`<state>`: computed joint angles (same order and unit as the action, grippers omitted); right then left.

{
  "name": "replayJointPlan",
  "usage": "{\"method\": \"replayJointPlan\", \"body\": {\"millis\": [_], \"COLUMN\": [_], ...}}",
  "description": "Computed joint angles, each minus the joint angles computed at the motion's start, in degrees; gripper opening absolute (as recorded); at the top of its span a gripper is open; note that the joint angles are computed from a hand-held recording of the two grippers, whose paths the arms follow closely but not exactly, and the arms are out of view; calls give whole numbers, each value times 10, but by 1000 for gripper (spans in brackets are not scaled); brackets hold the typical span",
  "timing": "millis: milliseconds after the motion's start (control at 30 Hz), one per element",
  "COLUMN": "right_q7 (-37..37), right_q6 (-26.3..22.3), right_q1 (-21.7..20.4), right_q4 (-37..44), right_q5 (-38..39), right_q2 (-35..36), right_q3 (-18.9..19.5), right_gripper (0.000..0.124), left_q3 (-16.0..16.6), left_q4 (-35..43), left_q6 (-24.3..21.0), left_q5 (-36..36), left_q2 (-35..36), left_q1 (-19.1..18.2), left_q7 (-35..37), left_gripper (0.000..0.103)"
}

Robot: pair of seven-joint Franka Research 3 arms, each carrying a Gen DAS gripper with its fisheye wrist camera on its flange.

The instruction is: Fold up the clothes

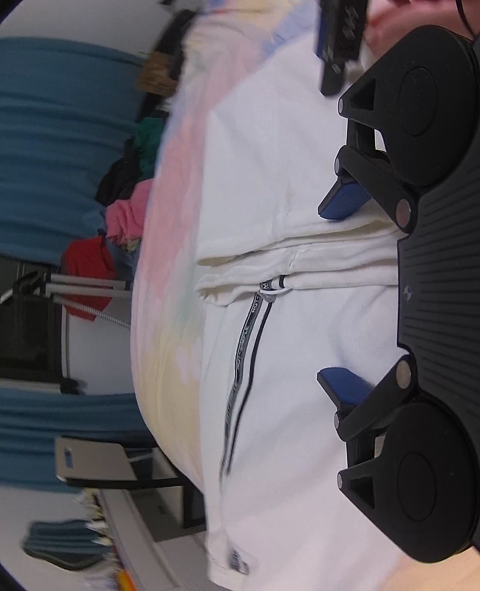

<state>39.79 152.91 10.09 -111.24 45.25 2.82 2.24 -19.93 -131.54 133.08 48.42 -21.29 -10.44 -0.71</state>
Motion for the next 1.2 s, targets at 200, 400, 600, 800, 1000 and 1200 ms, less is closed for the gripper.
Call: {"method": "replayJointPlan", "body": {"millis": [200,400,600,800,1000,1200], "right_q7": [8,32,52,42,-34,3], "right_q6": [-15,-2,15,30,11,25], "right_q1": [-3,5,12,17,27,33], "right_q4": [-15,-16,-20,-23,-24,-23], "right_q5": [-9,-33,-54,-45,14,-32], "right_q2": [-24,-24,-22,-27,-29,-20], "right_q3": [-8,-5,-2,1,3,7], "right_gripper": [67,67,67,67,67,68], "left_q3": [4,46,101,59,40,-45], "left_q4": [-77,-202,-317,-300,-311,-191], "left_q6": [-17,-10,118,81,83,-40], "left_q5": [-72,-200,-269,-237,-198,-98], "left_q2": [-143,-309,-388,-377,-385,-302], "left_q1": [-12,7,73,170,197,211], "left_q7": [-56,-170,-227,-195,-212,-164], "left_gripper": [102,102,95,67,17,9]}}
